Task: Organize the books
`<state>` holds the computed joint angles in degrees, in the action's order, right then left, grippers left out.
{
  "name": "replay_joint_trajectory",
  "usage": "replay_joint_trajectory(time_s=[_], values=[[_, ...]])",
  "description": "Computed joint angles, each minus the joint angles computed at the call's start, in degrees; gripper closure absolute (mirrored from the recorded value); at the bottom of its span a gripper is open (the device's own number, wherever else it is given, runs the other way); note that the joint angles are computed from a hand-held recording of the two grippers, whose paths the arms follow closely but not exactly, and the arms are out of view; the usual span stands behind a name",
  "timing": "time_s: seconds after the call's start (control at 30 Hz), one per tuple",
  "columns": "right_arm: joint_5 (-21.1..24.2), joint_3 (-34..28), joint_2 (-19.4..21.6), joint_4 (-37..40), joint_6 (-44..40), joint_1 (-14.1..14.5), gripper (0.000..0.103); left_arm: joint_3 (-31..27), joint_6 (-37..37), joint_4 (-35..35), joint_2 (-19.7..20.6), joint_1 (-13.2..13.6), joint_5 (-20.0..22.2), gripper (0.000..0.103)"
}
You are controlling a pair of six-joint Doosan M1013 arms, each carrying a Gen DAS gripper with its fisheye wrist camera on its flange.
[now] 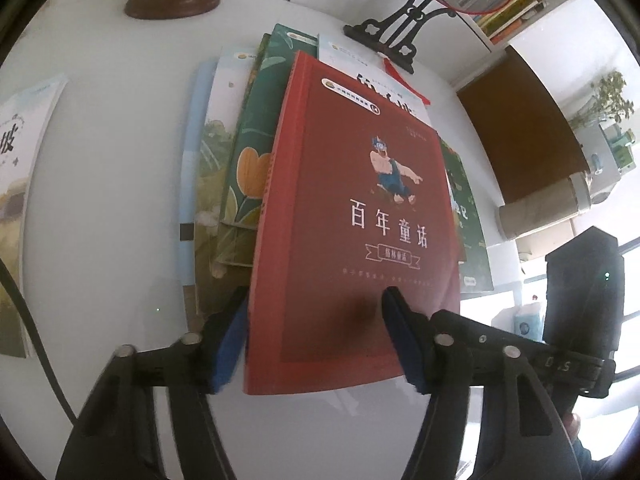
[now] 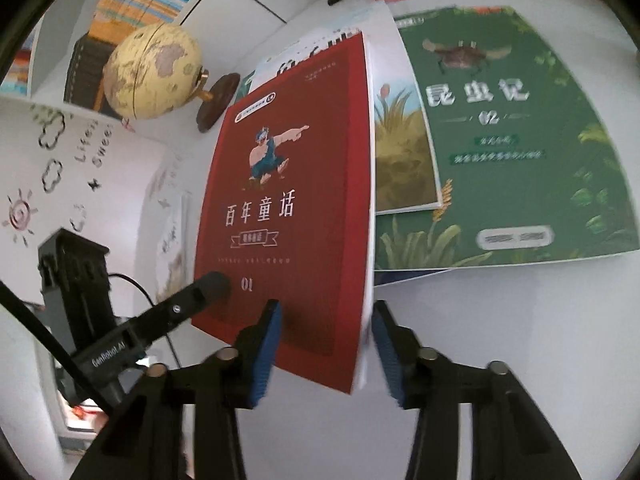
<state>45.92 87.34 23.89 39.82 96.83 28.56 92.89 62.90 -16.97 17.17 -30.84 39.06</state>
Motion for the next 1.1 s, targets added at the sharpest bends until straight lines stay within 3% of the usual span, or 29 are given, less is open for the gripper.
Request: replay_joint_trajectory(time_s=[0.07, 0.2, 0.33, 0.6, 0.83, 0.97, 1.1], values=[[-0.36, 0.22, -0.11, -0.33, 0.59, 0.16, 0.067, -0.05, -0.26, 0.81, -0.05, 0.01, 0.4, 0.052], [-1.84, 0.01, -1.33, -5.54, 3.19, 1.19, 0.08, 0.91, 1.93, -0.2, -1.29, 0.03, -0.59, 0.071], [-2.48, -0.64, -2.51, -10.15, 4.24, 2.16, 0.084, 1.56, 8.45, -2.07, -2.74, -0.96, -2.05, 0.071], [-2.57, -1.74, -2.09, -15.33, 5.65, 3.78, 0.085, 0.19, 5.24, 8.41, -2.5, -2.8, -2.15, 0.071], [-3.91, -2.55, -2.99, -32.06, 12.77, 7.44, 0.085, -0.58, 0.98, 24.75, -3.49, -6.37, -0.31, 0.071], [-4.45, -2.93, -3.81, -42.2, 17.79, 9.26, 0.085, -0.11, 1.04, 26.68, -4.59, -6.88, -0.86, 0.071], [-5.43, -3.74, -4.06, -41.41, 15.66, 9.4, 0.085, 1.0, -0.26, 26.78, -6.1, -6.19, -2.15, 0.07]])
